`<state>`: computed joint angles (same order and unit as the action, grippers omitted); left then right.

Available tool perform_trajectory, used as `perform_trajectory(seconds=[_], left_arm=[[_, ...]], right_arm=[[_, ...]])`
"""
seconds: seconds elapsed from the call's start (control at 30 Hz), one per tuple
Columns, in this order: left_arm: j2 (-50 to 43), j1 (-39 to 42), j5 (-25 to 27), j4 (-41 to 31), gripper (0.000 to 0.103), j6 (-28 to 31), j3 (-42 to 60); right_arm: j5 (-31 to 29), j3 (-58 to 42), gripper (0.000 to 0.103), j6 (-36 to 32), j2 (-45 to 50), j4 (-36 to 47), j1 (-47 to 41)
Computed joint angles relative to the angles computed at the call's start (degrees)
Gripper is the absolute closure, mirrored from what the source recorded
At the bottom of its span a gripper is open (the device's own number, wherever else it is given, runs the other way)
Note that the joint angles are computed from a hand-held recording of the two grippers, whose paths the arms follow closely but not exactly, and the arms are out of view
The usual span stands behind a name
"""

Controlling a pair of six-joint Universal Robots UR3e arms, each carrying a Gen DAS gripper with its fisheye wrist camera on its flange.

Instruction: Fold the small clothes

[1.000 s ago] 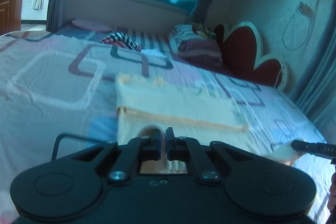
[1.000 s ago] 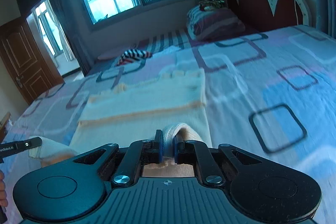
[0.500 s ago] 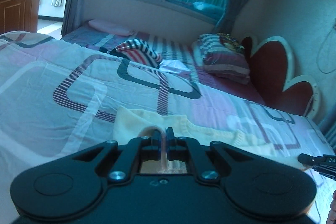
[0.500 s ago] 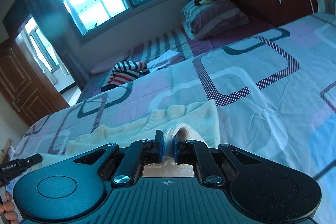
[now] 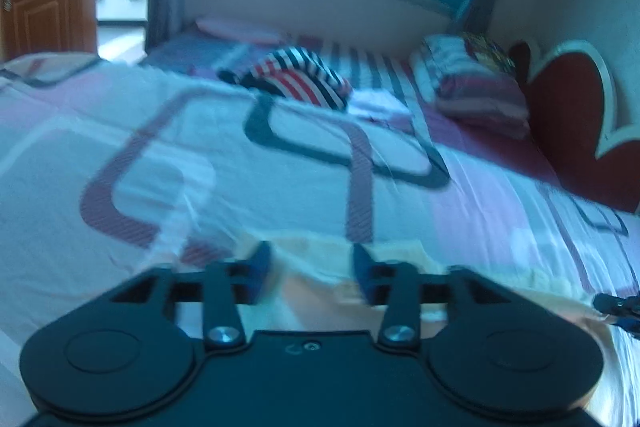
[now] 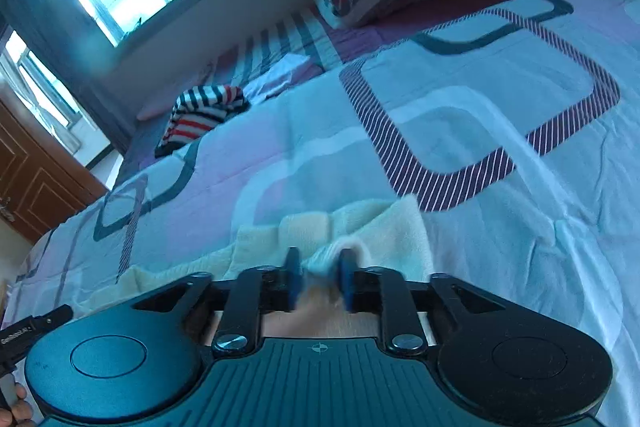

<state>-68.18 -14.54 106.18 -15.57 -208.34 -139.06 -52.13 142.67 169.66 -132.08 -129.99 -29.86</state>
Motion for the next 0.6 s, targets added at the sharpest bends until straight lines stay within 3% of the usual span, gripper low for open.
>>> perform_trajectory(seconds=[0.07,0.23,0.4,0.43,0.5,0.6], left_arm=[[2.2,1.5,-1.0,-0.1,0.039,1.5,-1.0],[9.1,6.9,-8.0,-3.1,0.039,9.6,-4.4],[2.8,7.0,-8.8,-1.0,0.044,12.9,-4.5],[1.9,7.3,-9.2,-0.2,0.051,12.6,-4.8],[0.7,7.3,-9.9,2.4,0.07,12.3,-5.9],[-1.2,5.4,-9.1,5.6,0.096,13.8,-6.2]], right_arm=[[-0.6,1.5,0.033,0.6,-1.9,-4.1,-0.8],[3.1,0.2,0.033,-11.5,-5.9,5.1,-5.7],[-3.8,3.9,0.034,-10.6,0.6,-7.5,1.3],[-4.5,4.5,0.036,-10.2,2.1,-9.5,2.3],[-4.8,5.3,0.07,-10.7,3.5,-11.4,3.3],[-3.8,5.6,0.079,-11.8,3.6,-11.0,2.9]])
